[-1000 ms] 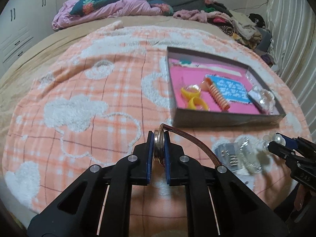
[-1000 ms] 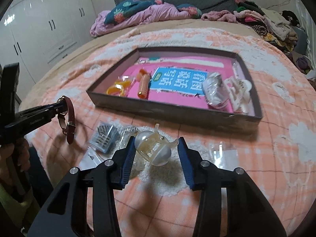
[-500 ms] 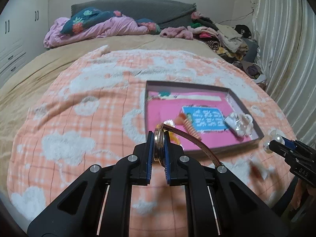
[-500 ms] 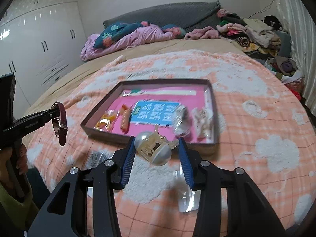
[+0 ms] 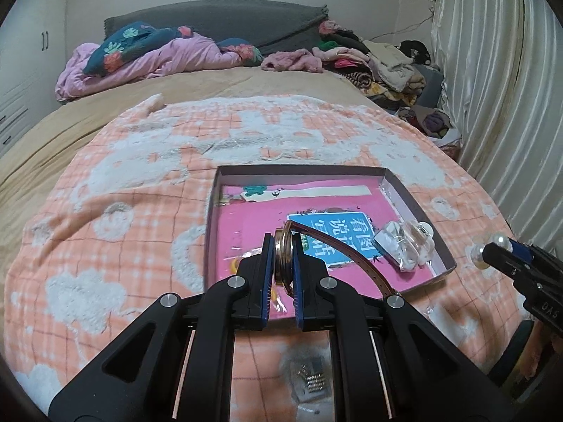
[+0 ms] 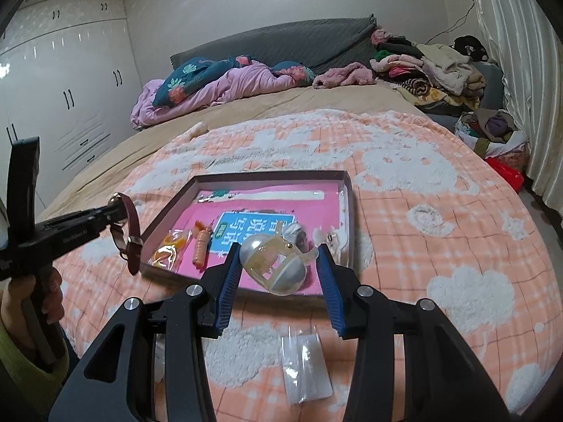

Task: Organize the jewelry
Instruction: 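Carry watch with left tool over pink box while right tool carries ornament there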

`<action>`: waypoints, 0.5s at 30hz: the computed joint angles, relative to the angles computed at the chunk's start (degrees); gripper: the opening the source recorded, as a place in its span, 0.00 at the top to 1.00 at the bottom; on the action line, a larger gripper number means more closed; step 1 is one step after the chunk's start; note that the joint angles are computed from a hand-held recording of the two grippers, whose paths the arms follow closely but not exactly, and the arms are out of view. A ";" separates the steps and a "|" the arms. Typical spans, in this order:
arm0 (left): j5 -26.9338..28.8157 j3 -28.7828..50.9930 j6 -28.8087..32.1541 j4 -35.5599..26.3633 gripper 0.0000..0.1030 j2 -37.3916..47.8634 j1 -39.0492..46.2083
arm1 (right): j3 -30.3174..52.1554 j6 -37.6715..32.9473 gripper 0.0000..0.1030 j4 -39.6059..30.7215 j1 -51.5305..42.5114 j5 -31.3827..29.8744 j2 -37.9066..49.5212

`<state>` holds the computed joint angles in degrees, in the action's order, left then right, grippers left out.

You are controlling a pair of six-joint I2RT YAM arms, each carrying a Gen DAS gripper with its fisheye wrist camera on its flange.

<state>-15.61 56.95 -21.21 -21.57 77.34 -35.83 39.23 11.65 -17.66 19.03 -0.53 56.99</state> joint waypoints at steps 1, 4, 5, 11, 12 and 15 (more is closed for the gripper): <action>0.08 0.13 0.11 0.11 0.96 0.31 0.07 | 0.24 -0.02 0.59 0.32 -0.17 -0.17 0.49; 0.57 1.22 0.46 0.88 0.96 2.49 0.54 | 1.16 0.07 0.59 1.52 -0.30 -0.23 2.32; 0.68 1.24 0.48 1.13 0.96 2.82 0.64 | 1.48 0.00 0.59 1.91 -0.25 -0.20 2.98; 1.46 2.32 1.05 2.28 0.96 6.52 2.09 | 3.97 -0.83 0.59 3.37 0.61 0.51 7.83; 1.76 2.40 1.10 2.43 0.96 7.15 2.47 | 4.26 -0.84 0.59 3.67 0.79 0.60 8.52; 2.08 2.39 1.21 3.01 0.96 8.77 3.32 | 5.35 -1.06 0.59 4.36 1.40 1.12 11.34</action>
